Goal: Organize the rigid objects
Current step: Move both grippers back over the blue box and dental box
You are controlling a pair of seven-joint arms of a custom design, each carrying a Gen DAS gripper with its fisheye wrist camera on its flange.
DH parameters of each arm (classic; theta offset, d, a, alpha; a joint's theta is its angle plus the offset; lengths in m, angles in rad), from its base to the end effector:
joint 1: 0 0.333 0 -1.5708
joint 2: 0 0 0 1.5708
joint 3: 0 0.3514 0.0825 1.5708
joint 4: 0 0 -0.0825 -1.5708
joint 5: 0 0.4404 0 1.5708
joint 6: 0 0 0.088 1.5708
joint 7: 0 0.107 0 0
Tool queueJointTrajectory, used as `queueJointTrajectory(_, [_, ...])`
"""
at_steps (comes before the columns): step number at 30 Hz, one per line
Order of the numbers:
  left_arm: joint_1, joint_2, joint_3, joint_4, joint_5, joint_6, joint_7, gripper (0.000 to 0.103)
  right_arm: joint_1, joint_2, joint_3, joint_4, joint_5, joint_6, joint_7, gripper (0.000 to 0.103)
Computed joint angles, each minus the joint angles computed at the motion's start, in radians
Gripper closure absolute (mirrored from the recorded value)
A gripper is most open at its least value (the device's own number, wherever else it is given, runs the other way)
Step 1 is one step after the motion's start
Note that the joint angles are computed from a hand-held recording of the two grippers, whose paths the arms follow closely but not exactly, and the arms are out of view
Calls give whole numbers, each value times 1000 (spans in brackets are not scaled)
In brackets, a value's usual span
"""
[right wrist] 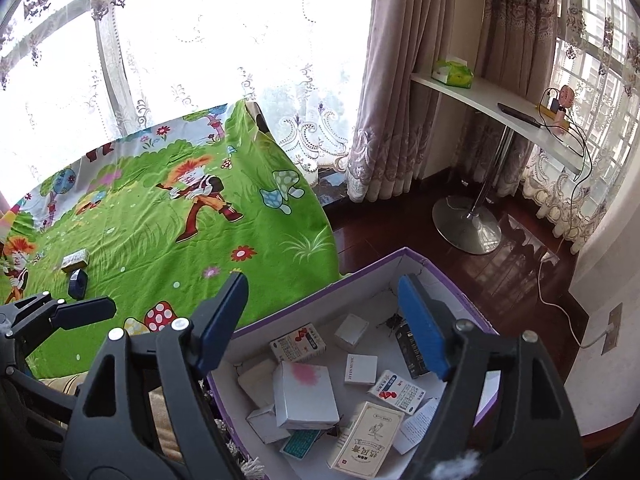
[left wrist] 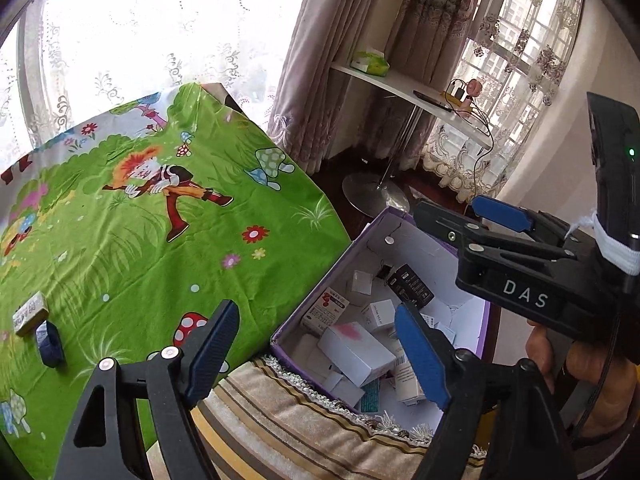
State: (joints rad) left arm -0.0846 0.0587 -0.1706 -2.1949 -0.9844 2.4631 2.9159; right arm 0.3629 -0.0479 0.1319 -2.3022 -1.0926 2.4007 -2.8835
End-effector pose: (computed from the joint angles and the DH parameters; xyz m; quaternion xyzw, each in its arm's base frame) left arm 0.5855 -0.1509 0.3788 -0.3224 0.8796 -0.3498 0.0078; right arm 0.4996 0.2625 0.3836 -0.4549 0.8029 -0.3312 0.1967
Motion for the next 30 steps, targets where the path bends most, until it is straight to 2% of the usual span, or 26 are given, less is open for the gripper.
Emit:
queueJointTrajectory(5, [7, 14, 7, 15, -15, 106, -10, 19, 15, 42, 5, 69, -8, -11, -40, 21])
queueJointTrajectory(9, [29, 42, 14, 48, -32, 141, -16, 19, 33, 89, 2, 136, -13, -8, -81, 20])
queueJointTrajectory(12, [44, 73, 19, 77, -1, 184, -49, 19, 47, 131, -5, 189, -13, -1, -114, 20])
queueJointTrajectory(18, [96, 158, 25, 161, 27, 202, -109, 19, 73, 223, -28, 291, 11, 49, -197, 19])
queueJointTrajectory(24, [116, 279, 49, 259, 177, 254, -305, 20, 95, 300, -54, 375, 49, 90, -280, 19])
queueJointTrajectory(30, [138, 394, 79, 370, 345, 203, -512, 33, 108, 370, -78, 445, 99, 129, -360, 19])
